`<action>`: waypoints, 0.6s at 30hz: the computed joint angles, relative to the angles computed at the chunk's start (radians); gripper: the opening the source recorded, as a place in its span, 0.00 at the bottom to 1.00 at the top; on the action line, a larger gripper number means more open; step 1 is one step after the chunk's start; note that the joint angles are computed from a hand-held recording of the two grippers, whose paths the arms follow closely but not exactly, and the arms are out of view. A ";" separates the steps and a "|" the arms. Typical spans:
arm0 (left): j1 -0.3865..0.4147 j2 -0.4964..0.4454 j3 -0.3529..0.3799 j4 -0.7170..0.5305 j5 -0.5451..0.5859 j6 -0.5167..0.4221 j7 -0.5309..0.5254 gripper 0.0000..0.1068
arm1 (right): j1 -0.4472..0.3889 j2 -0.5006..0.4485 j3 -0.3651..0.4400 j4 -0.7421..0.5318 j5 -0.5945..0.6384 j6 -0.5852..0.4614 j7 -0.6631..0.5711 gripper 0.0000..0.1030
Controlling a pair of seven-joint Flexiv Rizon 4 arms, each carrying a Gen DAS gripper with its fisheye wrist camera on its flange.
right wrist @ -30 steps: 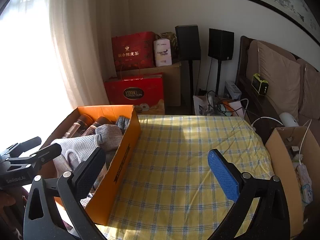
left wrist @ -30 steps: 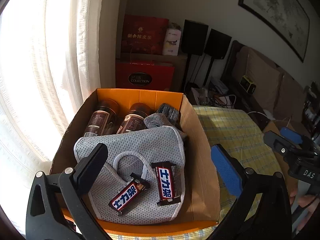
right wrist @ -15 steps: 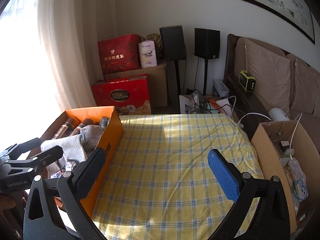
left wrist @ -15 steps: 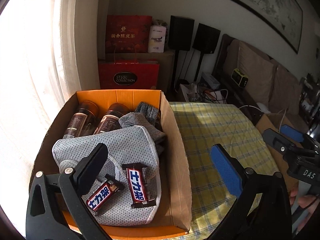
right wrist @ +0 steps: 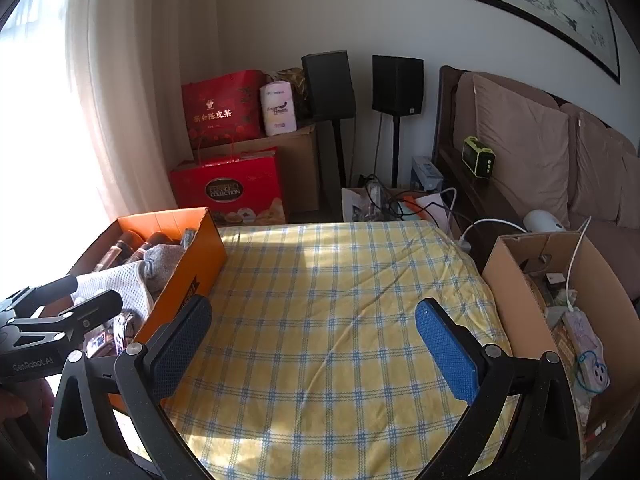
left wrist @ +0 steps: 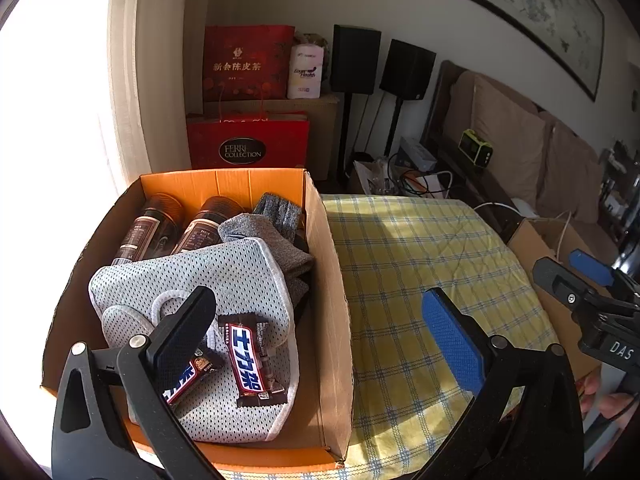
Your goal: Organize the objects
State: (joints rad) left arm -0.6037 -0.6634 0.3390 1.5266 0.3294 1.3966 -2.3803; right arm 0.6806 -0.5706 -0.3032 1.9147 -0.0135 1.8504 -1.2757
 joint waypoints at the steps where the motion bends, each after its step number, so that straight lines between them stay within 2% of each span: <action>1: -0.004 0.000 0.003 0.002 0.001 -0.007 -0.003 0.96 | 0.006 0.001 -0.006 0.005 0.003 0.004 -0.002 1.00; 3: -0.042 0.000 0.045 -0.009 0.018 -0.060 -0.039 0.96 | 0.036 0.001 -0.038 0.018 0.016 0.012 -0.009 1.00; 5: -0.122 -0.003 0.138 -0.038 0.085 -0.141 -0.139 0.96 | 0.071 0.001 -0.073 0.031 0.035 0.022 -0.021 1.00; 7: -0.167 0.001 0.187 -0.048 0.145 -0.180 -0.221 0.96 | 0.087 0.003 -0.084 0.040 0.049 0.029 -0.032 1.00; 10: -0.132 0.031 0.145 -0.019 0.178 -0.133 -0.249 0.96 | 0.099 0.011 -0.087 0.049 0.068 0.034 -0.046 1.00; 14: -0.086 0.066 0.076 0.002 0.214 -0.133 -0.247 0.96 | 0.162 0.022 -0.143 0.071 0.102 0.035 -0.071 1.00; 18: -0.091 0.096 0.059 0.010 0.293 -0.162 -0.299 0.96 | 0.199 0.043 -0.165 0.105 0.139 0.057 -0.089 1.00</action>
State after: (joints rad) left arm -0.6947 -0.5669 0.3985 1.5371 0.6224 1.2348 -2.6793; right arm 0.8795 -0.5278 -0.4683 2.0193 0.1259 1.9070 -1.3643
